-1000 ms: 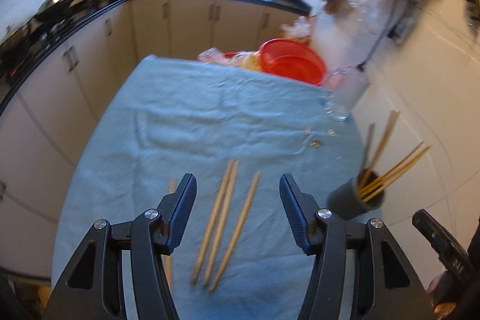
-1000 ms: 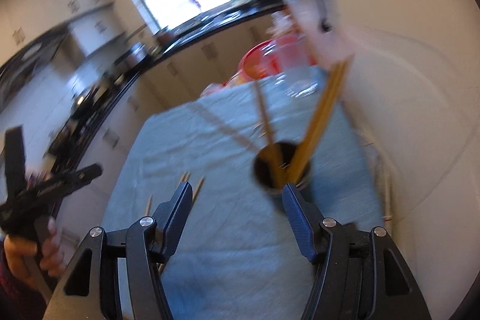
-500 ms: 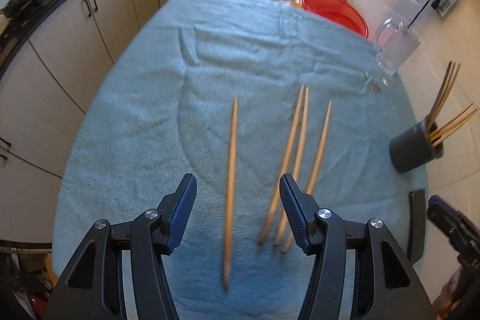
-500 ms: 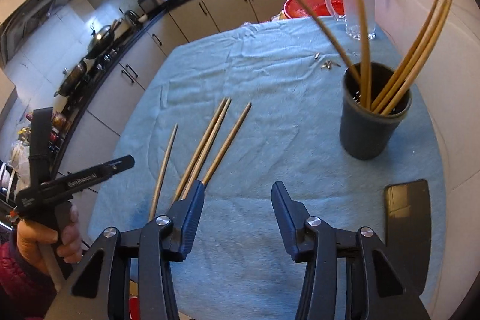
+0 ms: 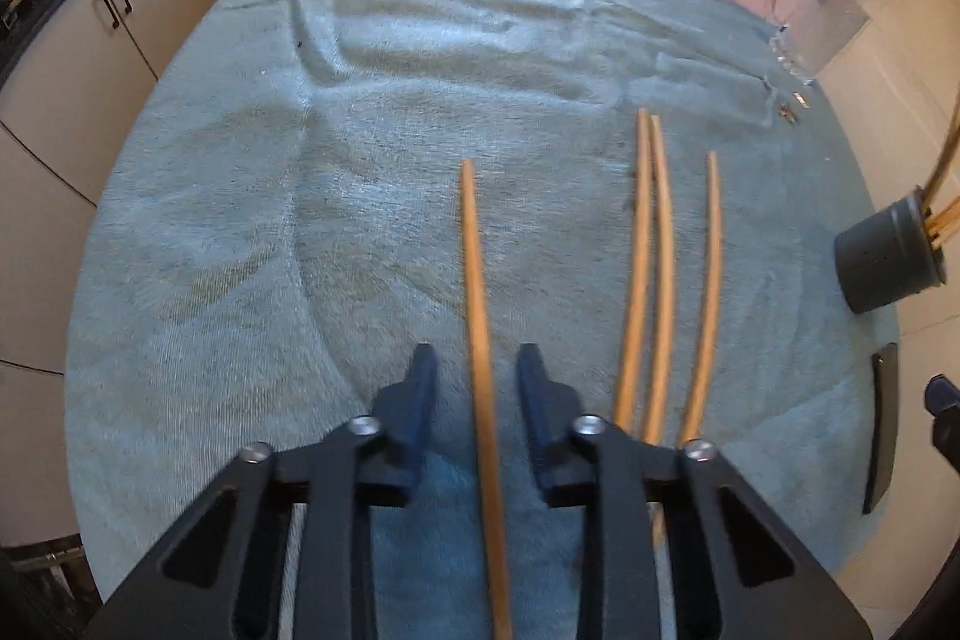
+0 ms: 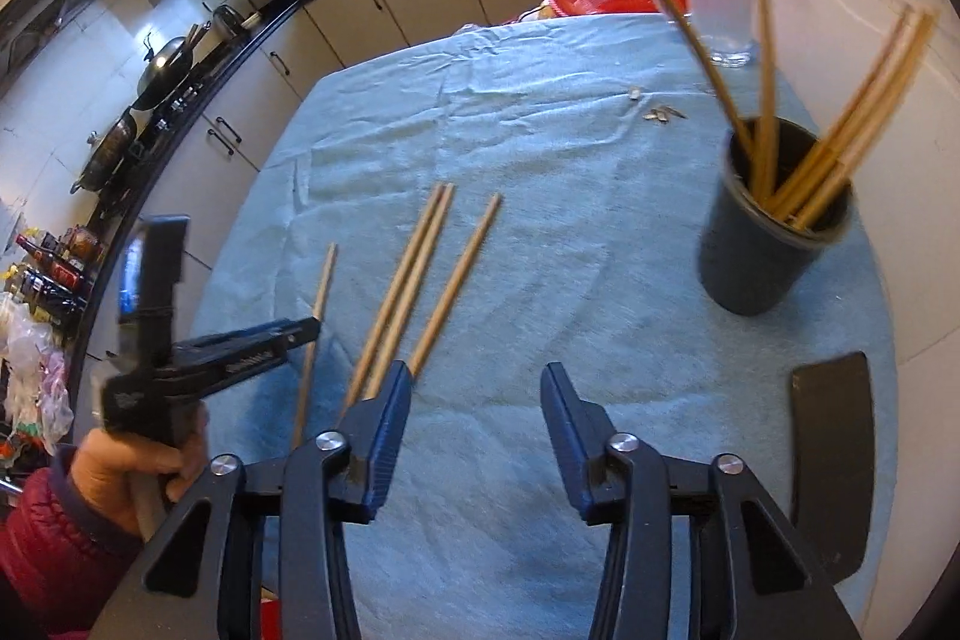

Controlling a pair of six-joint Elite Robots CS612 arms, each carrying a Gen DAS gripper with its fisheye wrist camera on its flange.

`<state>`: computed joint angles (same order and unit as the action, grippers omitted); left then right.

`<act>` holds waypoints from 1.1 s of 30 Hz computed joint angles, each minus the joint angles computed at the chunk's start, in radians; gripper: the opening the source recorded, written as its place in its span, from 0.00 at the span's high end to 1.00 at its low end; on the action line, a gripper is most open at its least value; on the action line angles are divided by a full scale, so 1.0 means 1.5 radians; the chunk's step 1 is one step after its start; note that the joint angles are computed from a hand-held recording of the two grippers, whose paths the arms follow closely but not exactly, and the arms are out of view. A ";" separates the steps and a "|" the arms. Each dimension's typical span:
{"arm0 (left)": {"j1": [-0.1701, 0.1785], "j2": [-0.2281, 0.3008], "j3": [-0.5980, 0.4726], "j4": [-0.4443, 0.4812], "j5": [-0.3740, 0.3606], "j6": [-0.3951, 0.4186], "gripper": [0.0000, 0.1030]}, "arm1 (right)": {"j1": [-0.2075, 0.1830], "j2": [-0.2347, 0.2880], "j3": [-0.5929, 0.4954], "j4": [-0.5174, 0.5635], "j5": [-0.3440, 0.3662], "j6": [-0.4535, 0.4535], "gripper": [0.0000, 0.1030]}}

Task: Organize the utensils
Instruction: 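Grasp a chopstick with the left gripper while the right gripper grasps another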

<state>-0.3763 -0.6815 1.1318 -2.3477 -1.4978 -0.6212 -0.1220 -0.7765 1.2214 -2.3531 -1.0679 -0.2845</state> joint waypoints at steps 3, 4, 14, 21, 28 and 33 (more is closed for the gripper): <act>0.006 0.002 -0.001 0.000 0.002 0.006 0.84 | 0.009 0.025 -0.048 0.044 0.010 0.024 0.68; 0.008 0.001 0.001 -0.001 0.004 0.010 0.84 | 0.013 0.037 -0.070 0.063 0.012 0.036 0.69; 0.021 -0.017 0.031 -0.002 0.007 0.009 0.84 | 0.054 0.155 -0.274 0.220 -0.019 0.087 0.81; 0.025 -0.018 0.038 -0.016 -0.014 0.023 0.84 | 0.075 0.224 -0.390 0.291 -0.068 0.094 0.86; 0.036 -0.025 0.049 -0.063 -0.074 0.014 0.83 | 0.085 0.255 -0.441 0.324 -0.115 0.106 0.86; 0.038 -0.018 0.035 -0.058 -0.087 0.025 0.80 | 0.095 0.263 -0.454 0.320 -0.156 0.094 0.86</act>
